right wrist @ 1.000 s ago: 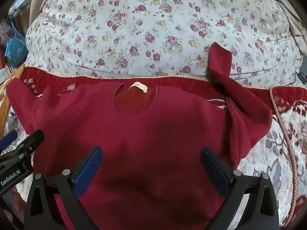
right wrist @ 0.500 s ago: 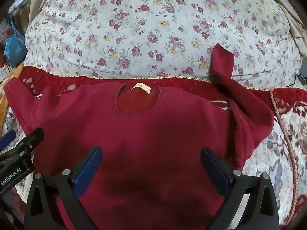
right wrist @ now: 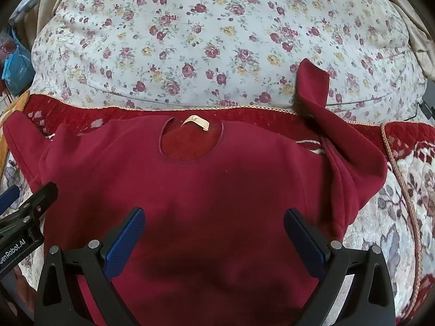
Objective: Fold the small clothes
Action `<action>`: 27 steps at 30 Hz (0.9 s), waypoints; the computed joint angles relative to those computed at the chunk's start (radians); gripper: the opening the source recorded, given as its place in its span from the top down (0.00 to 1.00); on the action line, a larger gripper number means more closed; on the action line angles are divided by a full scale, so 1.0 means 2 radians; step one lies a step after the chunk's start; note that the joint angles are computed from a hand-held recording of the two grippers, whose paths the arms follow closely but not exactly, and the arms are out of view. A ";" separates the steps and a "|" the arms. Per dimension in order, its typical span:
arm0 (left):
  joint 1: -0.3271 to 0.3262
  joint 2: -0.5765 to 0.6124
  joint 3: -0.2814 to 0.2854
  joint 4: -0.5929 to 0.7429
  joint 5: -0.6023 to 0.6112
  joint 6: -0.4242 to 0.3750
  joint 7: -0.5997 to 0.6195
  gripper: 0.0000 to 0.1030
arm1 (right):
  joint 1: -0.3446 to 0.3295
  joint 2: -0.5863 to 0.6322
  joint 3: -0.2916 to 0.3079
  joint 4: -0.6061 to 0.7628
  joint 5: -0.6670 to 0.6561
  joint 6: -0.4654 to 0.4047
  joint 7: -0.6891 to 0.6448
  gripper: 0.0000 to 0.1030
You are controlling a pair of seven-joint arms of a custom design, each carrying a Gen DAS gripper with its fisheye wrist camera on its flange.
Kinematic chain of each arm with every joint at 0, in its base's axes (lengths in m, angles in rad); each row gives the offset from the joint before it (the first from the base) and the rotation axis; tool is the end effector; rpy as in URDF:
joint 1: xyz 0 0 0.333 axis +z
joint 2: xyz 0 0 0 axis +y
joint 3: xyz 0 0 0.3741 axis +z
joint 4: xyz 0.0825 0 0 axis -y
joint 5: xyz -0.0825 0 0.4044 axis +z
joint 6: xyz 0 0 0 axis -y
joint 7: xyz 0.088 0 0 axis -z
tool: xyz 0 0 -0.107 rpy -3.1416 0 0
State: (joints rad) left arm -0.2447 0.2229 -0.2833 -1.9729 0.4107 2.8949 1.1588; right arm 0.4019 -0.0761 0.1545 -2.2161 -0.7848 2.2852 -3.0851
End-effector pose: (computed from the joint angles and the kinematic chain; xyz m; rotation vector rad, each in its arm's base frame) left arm 0.5752 -0.3466 0.4876 -1.3982 2.2239 -0.8423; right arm 0.4709 0.2753 0.4761 -1.2874 2.3894 -0.7943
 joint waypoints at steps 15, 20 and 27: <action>0.000 0.002 0.000 0.003 -0.001 -0.007 0.000 0.00 | -0.002 0.007 -0.006 0.001 0.015 0.017 -0.012 0.00; -0.002 0.004 0.004 0.007 0.004 -0.011 -0.005 0.00 | -0.005 0.006 -0.007 0.000 0.021 0.021 -0.011 0.00; -0.005 0.007 0.008 0.011 0.015 -0.012 -0.015 0.00 | -0.004 0.012 -0.004 0.007 0.018 0.010 -0.011 0.00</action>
